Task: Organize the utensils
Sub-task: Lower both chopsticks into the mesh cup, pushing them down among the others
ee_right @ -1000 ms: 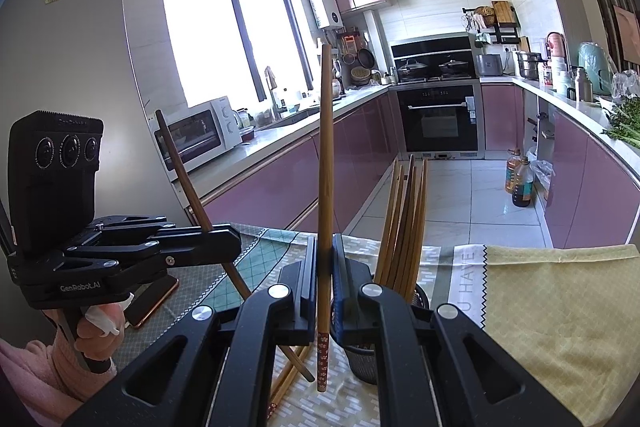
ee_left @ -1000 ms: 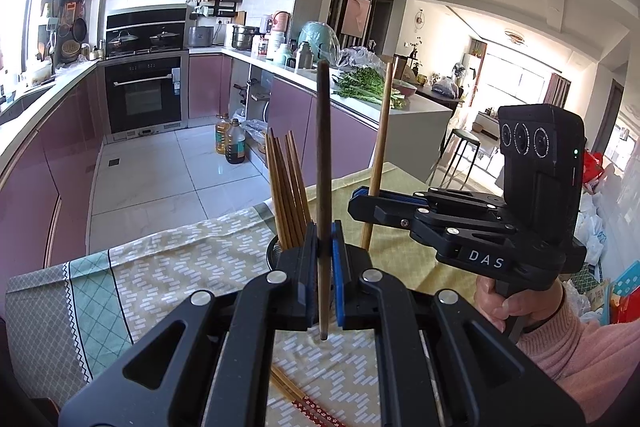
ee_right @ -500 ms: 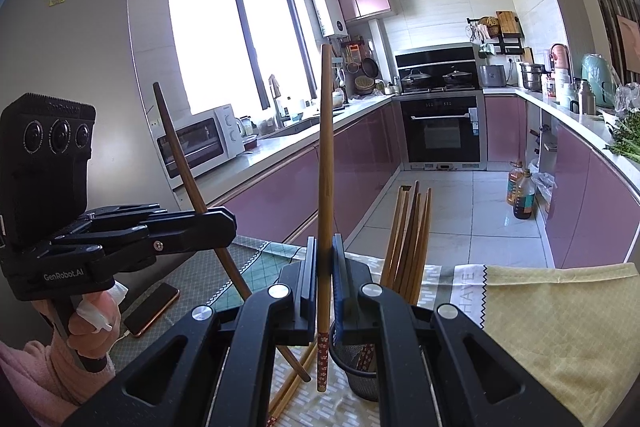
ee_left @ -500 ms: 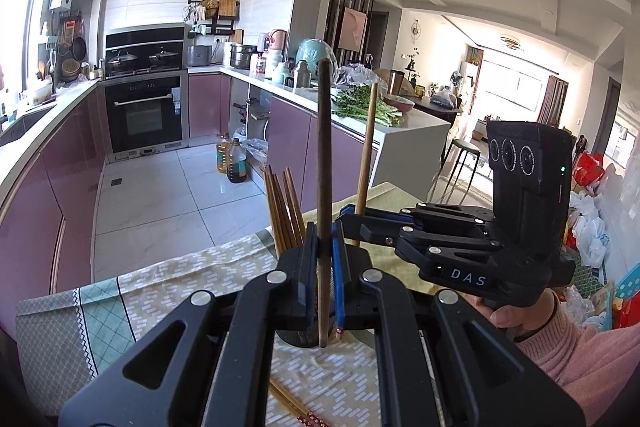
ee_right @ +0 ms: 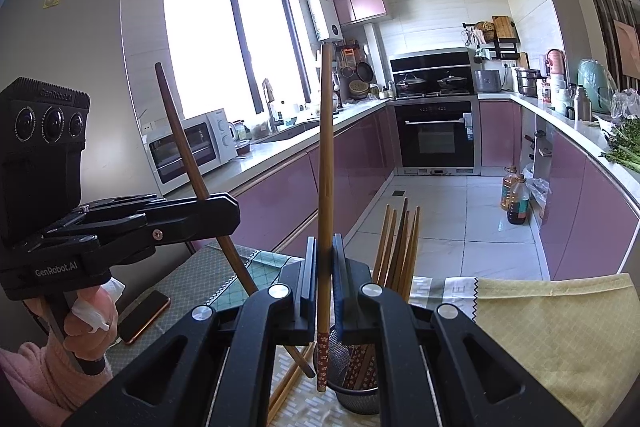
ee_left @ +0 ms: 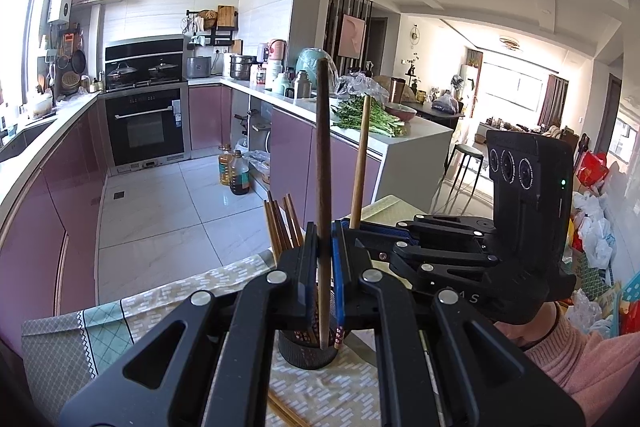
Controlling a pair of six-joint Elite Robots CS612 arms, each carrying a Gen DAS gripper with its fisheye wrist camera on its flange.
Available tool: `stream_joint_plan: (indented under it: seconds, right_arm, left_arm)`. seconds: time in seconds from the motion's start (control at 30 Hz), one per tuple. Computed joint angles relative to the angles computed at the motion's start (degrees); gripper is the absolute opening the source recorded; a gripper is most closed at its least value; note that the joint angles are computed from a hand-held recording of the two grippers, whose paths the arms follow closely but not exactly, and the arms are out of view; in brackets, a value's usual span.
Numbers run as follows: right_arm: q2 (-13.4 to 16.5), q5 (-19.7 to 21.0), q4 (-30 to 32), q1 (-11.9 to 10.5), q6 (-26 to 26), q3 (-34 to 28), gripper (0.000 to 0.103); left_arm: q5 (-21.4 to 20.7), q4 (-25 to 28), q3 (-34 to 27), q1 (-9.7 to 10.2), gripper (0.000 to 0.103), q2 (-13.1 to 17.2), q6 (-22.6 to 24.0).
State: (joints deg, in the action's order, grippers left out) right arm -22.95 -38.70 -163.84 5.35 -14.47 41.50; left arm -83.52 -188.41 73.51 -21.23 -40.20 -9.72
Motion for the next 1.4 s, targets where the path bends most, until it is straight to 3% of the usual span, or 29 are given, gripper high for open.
stream_joint_plan:
  seconds: [0.67, 1.4]
  right_arm:
    - [0.7, -5.5, -0.3, 1.2, 2.3, -0.4, 0.006]
    - [2.4, -8.9, 8.0, 2.1, -0.7, -3.4, 0.006]
  left_arm:
    - [0.9, 2.5, -4.2, 0.34, 0.007, 2.6, -0.5]
    - [-1.3, 14.2, -6.6, 1.72, 0.007, 3.8, 0.3]
